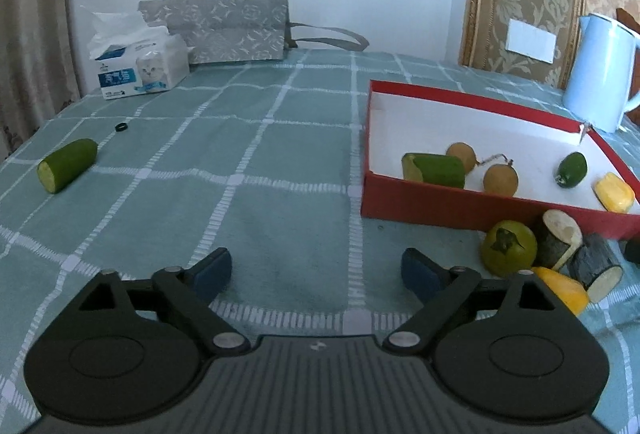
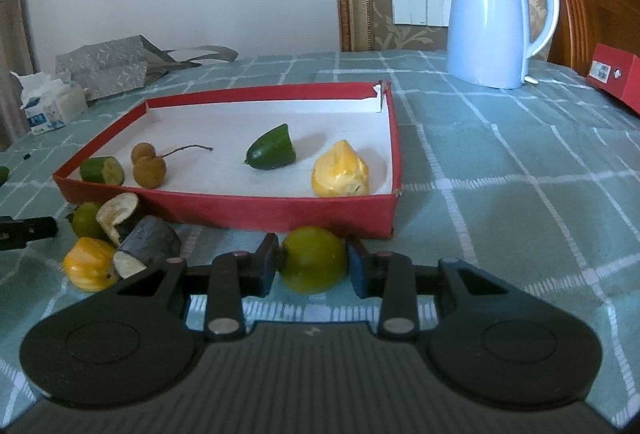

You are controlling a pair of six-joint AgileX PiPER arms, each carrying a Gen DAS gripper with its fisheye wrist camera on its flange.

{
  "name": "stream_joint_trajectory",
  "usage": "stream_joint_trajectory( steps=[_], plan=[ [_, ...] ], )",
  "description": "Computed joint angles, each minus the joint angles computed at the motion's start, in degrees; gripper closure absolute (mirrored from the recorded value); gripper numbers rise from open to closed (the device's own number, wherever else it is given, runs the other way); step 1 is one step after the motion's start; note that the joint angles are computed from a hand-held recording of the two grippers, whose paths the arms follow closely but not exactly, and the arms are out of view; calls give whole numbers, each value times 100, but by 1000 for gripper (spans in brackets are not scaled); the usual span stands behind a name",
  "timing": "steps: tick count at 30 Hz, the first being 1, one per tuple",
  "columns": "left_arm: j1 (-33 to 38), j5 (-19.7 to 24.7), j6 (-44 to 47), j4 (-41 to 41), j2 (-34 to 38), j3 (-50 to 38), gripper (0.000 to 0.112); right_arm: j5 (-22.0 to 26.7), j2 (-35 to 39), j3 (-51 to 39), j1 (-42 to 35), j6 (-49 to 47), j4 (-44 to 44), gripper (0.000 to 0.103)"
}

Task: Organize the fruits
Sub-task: 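Carry the green lime into the red box and open the right tool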

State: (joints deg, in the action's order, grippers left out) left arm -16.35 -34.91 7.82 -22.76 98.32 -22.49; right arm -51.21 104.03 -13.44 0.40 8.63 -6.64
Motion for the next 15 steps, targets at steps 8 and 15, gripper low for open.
stream_joint_trajectory(
  steps=[8, 15],
  plan=[
    [-88, 97, 245, -186, 10, -51, 12, -261, -595, 467, -304, 15, -371, 69],
    [-78, 97, 231, -159, 4, -43, 12, 805, -1201, -289, 221, -634, 479, 69]
  ],
)
